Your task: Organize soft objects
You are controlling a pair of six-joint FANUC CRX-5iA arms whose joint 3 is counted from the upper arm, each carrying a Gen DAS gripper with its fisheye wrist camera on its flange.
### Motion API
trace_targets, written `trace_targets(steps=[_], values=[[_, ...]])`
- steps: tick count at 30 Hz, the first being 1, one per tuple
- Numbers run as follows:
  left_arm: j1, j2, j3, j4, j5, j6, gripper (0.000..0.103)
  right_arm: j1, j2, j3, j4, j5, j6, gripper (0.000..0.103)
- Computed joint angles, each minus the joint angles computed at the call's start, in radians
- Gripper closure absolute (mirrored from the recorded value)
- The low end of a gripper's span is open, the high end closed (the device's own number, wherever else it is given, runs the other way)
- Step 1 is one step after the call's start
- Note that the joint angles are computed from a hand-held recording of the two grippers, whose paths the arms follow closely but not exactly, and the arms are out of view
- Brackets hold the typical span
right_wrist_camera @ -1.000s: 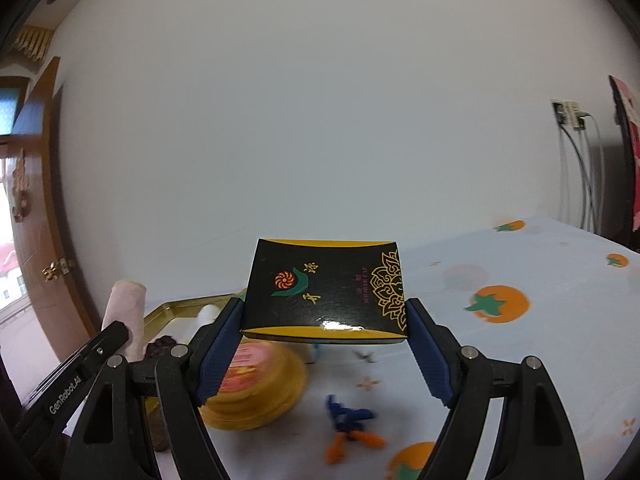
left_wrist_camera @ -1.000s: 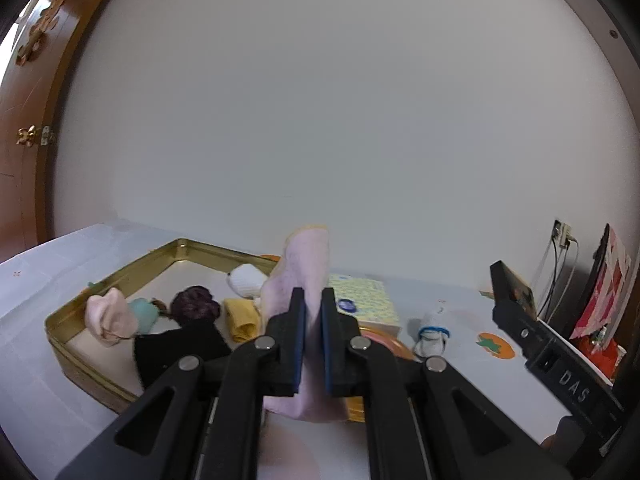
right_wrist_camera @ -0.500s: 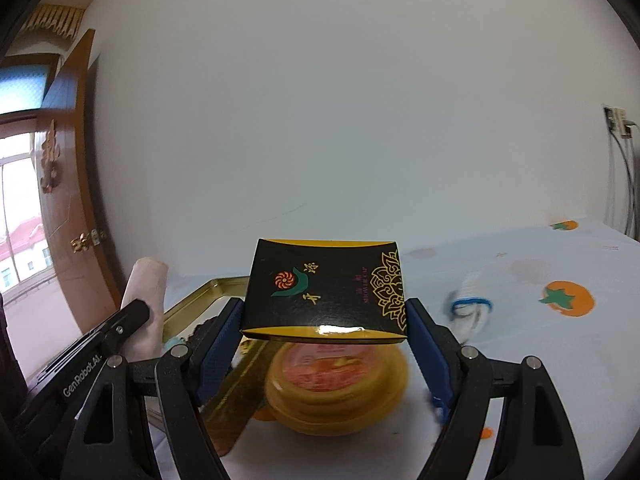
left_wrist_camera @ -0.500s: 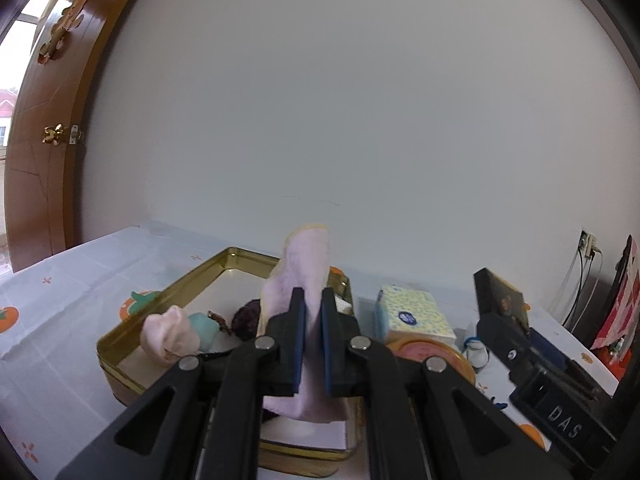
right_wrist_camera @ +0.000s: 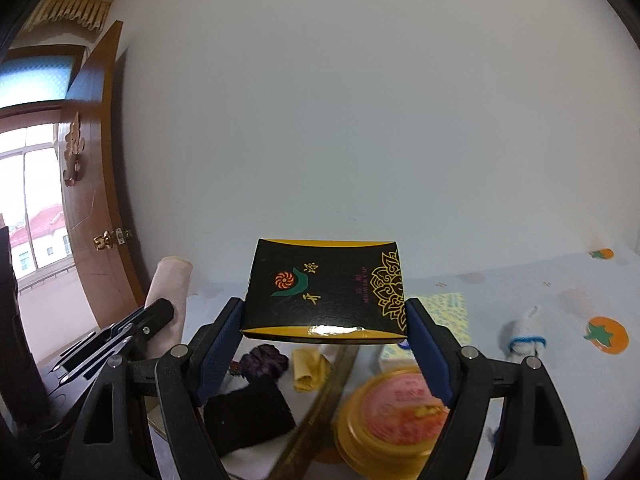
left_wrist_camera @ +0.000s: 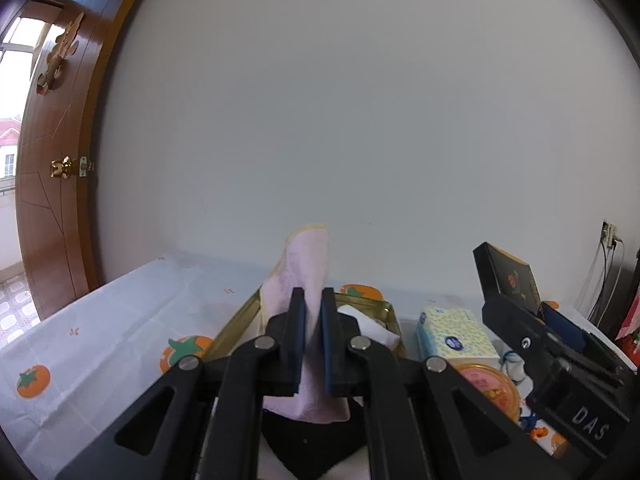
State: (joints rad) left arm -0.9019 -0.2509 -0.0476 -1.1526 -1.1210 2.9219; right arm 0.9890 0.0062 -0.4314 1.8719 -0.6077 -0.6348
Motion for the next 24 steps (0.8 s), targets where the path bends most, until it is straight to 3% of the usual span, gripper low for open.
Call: trace_targets(steps=[10,17,24], values=[[0.090,-0.008,-0.010,0.072,0.068,-0.055,0.098,-0.012,0.063,0.066,-0.067,0.041,0.043,0.022],[0.205,0.014,0.002,0.209,0.124,-0.171,0.098,-0.019,0.097,0.125,-0.155,0.087,0.133,0.022],[0.369,0.044,0.023,0.436,0.188,-0.346,0.098,-0.031,0.172,0.262,-0.434,0.184,0.289,0.022]])
